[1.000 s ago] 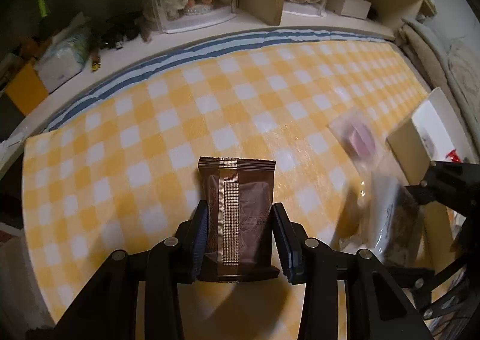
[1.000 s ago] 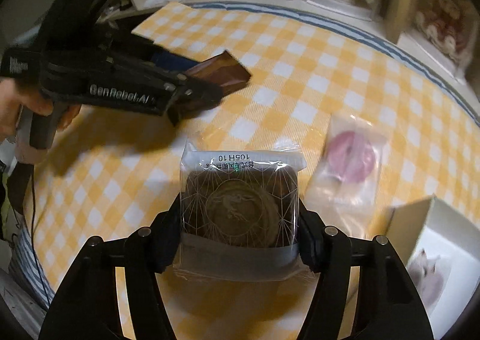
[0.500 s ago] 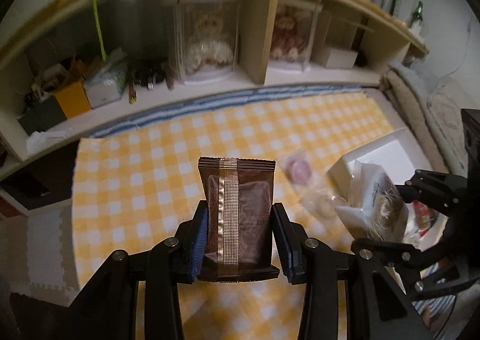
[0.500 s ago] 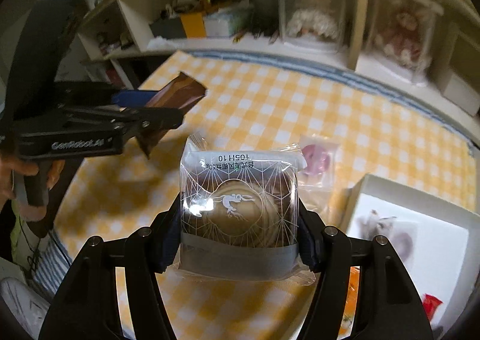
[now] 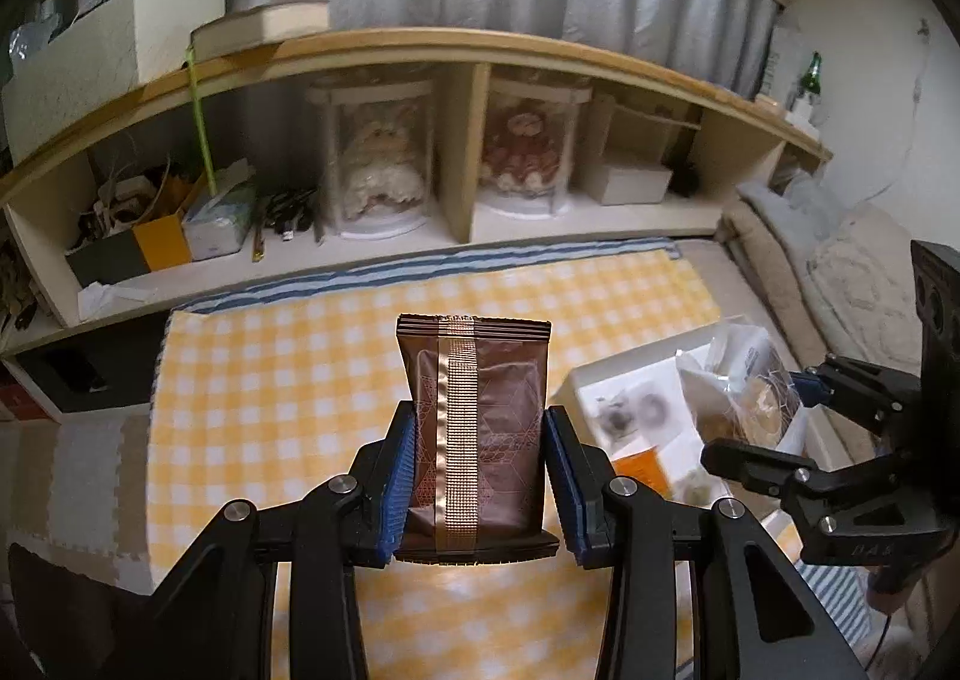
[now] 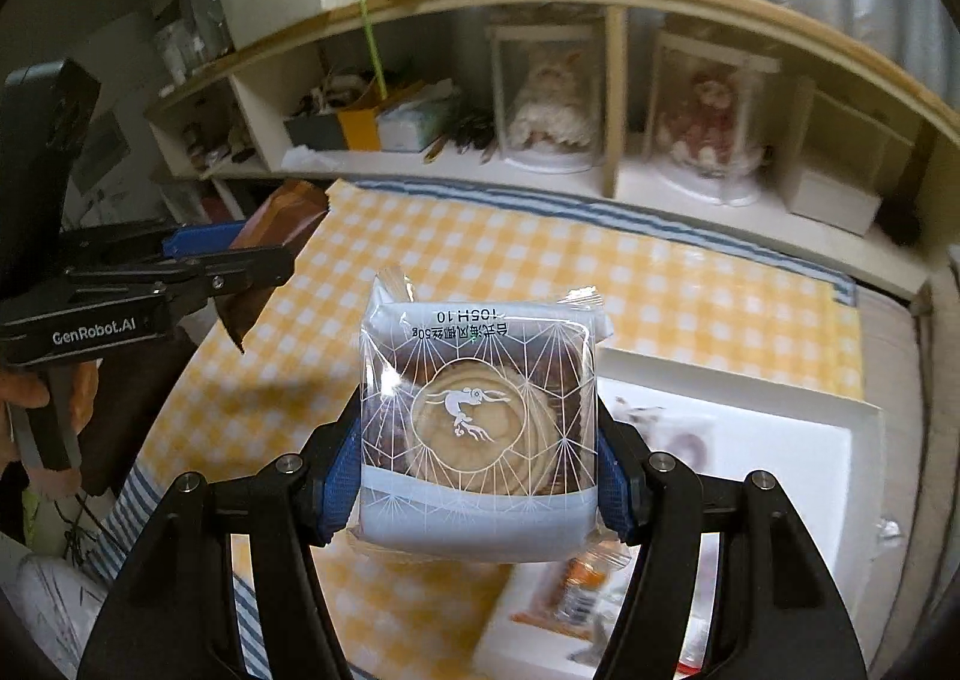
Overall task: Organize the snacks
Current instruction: 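Carry the cake and chocolate bar over the white tray and open both tools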
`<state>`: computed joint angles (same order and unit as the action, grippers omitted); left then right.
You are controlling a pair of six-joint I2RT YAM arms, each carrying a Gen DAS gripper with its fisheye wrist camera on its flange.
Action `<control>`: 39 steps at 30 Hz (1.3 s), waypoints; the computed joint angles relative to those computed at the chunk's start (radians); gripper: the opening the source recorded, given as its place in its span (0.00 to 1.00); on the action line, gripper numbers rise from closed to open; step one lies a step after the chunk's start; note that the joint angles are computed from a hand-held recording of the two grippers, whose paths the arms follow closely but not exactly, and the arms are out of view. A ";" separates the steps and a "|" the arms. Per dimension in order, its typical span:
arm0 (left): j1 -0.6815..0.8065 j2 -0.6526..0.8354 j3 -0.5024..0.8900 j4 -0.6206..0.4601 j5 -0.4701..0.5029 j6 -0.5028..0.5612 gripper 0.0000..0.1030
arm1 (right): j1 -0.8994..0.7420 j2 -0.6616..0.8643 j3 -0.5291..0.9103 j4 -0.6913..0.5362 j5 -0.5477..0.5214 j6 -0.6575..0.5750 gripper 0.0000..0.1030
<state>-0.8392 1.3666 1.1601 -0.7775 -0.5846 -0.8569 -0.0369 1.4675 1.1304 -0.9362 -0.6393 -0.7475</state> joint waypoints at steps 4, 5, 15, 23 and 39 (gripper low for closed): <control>-0.041 0.081 0.066 0.011 -0.014 -0.037 0.39 | -0.107 0.038 0.074 -0.073 -0.023 -0.076 0.63; -0.052 0.107 0.087 0.018 -0.015 -0.044 0.39 | -0.134 0.050 0.091 -0.086 -0.025 -0.094 0.63; -0.050 0.378 0.305 0.115 0.020 -0.004 0.39 | -0.391 0.237 0.265 -0.162 -0.025 -0.263 0.64; 0.008 0.621 0.478 0.246 0.120 0.013 0.39 | -0.491 0.410 0.411 -0.144 0.011 -0.290 0.64; 0.184 1.262 1.112 0.297 0.350 -0.045 0.39 | -0.441 0.773 0.663 -0.063 0.106 -0.200 0.64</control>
<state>-0.6551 2.6288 2.2720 -0.4809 -0.2343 -0.9023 -0.4783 2.2401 1.7938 -0.9994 -0.5332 -0.9471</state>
